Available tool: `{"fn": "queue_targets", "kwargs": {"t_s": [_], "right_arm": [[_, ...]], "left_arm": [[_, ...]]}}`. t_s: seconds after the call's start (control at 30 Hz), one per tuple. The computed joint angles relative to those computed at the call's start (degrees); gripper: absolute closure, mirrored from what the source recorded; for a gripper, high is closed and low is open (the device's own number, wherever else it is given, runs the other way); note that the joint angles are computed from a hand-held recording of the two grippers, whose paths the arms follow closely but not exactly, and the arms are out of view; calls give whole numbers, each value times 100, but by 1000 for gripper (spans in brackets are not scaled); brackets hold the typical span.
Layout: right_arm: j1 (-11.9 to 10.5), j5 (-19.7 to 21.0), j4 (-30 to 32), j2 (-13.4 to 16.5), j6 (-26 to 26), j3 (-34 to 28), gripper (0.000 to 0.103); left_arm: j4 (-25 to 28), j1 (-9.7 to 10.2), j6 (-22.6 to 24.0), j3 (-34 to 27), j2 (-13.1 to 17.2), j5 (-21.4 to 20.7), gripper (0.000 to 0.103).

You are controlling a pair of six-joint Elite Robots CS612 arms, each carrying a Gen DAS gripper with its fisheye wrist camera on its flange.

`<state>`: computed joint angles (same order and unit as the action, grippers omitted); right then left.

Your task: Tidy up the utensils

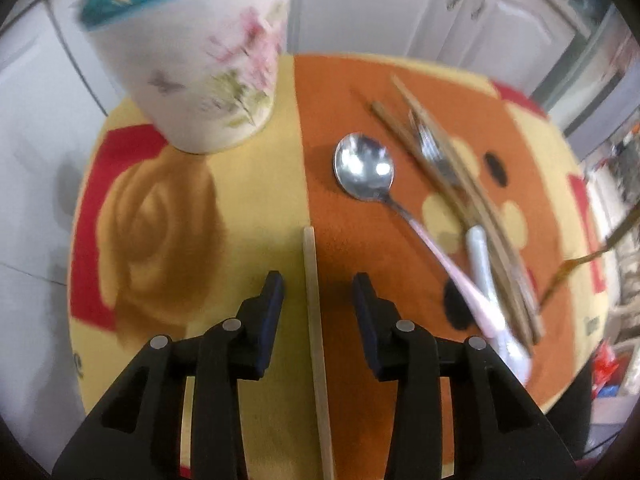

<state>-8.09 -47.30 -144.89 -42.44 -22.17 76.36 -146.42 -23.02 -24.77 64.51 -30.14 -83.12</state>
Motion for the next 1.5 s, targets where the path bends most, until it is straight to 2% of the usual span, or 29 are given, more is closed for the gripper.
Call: {"fn": "queue_targets", "kwargs": {"t_s": [0.03,0.07,0.17,0.33,0.43,0.57,0.9,1.07,1.23,1.4,1.5], "right_arm": [[3,6,-6,-3,-3,-1,97],[6,18,-19,-6,-4,-2,97],[16,57,-58,-11,-8,-11,97],[42,177,-135,-50,-53,-6,97],[73,249,-171,-75,-101,-11,97],[120,311,-218,-94,-179,-49,97],[281,537,-425,-49,-147,-324,97],[385,559,-502,54,-46,-596,97],[471,547,-532,219,128,-942,97],[585,458,-509,473,337,-1442,97],[671,333,-470,657,424,-1805,97]], "left_arm": [[66,-10,46,-41,18,70,88],[29,-9,85,-40,21,79,98],[-139,78,-116,52,-23,-294,99],[-1124,123,-403,719,-468,-256,99],[-1680,105,-400,1064,-744,-148,99],[-2172,107,-408,1353,-1012,-54,99],[-3217,164,-392,1665,-1408,315,99],[-3510,225,-360,1453,-1385,652,99],[-3642,278,-205,998,-1228,1129,99],[-3637,287,108,302,-857,1845,99],[-3544,343,111,-122,-616,1983,99]]}}
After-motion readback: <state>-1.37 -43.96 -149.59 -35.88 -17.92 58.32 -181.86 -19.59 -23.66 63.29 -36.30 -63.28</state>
